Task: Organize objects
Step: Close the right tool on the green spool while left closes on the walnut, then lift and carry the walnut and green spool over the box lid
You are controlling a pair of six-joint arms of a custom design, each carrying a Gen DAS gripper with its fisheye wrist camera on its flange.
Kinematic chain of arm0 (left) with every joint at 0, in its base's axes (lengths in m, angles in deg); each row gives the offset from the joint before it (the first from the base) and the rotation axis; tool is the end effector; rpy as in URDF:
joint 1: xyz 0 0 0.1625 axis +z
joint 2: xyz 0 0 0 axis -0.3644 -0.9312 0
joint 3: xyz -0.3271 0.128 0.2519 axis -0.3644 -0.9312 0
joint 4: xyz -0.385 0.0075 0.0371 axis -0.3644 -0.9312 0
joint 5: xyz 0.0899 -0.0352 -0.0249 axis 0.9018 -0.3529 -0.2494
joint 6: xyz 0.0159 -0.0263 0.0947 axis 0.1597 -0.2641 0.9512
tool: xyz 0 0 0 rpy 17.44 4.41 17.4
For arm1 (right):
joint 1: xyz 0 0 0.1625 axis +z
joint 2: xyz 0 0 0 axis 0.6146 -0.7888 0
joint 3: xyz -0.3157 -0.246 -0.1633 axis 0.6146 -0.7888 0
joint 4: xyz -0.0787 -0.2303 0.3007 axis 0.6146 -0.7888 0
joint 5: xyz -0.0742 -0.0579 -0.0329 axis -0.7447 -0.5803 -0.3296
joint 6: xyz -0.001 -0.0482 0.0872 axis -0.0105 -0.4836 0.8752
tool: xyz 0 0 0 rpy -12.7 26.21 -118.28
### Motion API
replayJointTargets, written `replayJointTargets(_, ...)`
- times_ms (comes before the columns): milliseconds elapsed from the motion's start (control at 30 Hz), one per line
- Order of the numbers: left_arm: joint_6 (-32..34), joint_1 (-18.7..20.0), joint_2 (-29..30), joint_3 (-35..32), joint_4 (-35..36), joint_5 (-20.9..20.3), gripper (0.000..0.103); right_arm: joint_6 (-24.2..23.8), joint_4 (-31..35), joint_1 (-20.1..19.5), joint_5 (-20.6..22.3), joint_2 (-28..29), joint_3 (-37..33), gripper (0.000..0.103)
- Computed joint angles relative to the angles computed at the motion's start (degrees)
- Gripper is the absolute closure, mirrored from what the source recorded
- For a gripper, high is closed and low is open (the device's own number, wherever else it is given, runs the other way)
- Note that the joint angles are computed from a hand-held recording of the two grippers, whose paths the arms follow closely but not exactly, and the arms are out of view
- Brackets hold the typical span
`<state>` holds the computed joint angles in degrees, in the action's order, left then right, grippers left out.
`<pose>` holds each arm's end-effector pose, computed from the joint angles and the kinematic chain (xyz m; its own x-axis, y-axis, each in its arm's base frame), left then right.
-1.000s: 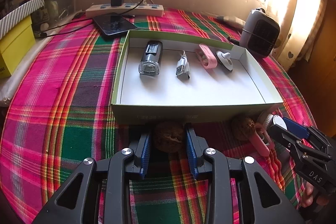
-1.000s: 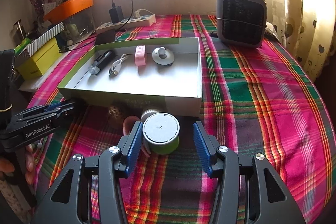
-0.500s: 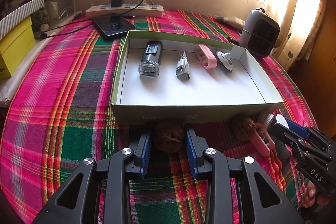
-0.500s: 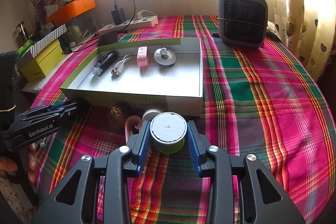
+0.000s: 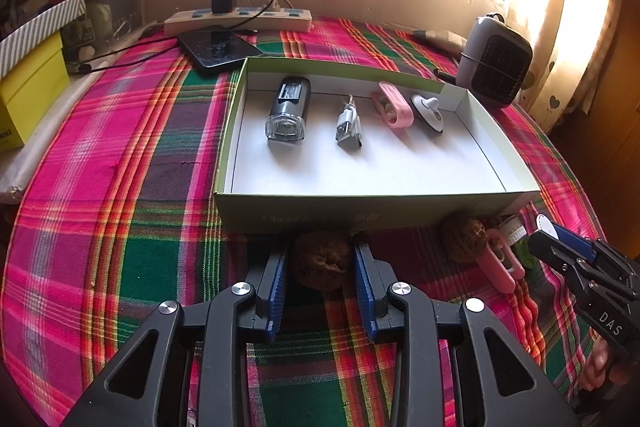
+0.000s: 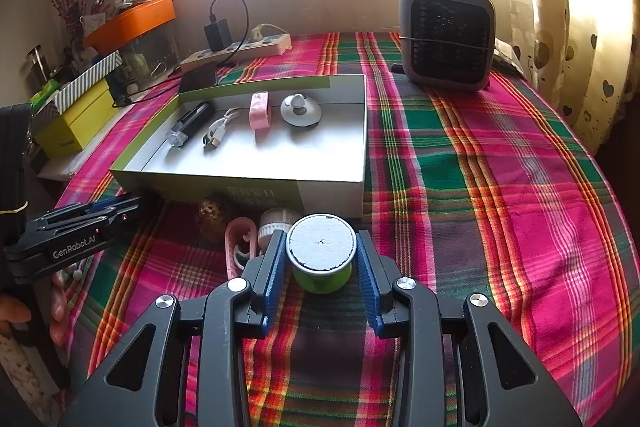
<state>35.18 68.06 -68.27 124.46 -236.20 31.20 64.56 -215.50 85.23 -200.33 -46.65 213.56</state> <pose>-0.0211 -0.3139 0.2558 -0.8076 0.1876 -0.5591 0.4671 0.7822 -0.4122 0.2667 -0.2871 -0.0129 -0.7780 -0.1589 0.6078 -0.5106 0.7236 -0.4644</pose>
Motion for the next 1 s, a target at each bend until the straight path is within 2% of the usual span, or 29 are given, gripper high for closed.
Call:
replayJointTargets(633,-0.1,-0.9,-3.3,0.8,2.5,-0.8,0.074,0.9,-1.5,-0.3,0.9,-0.3,1.2,0.067)
replayJointTargets(1000,-1.2,-2.7,-4.8,1.1,5.4,-0.3,0.074,1.1,-1.6,-0.2,1.3,-0.3,1.5,0.067)
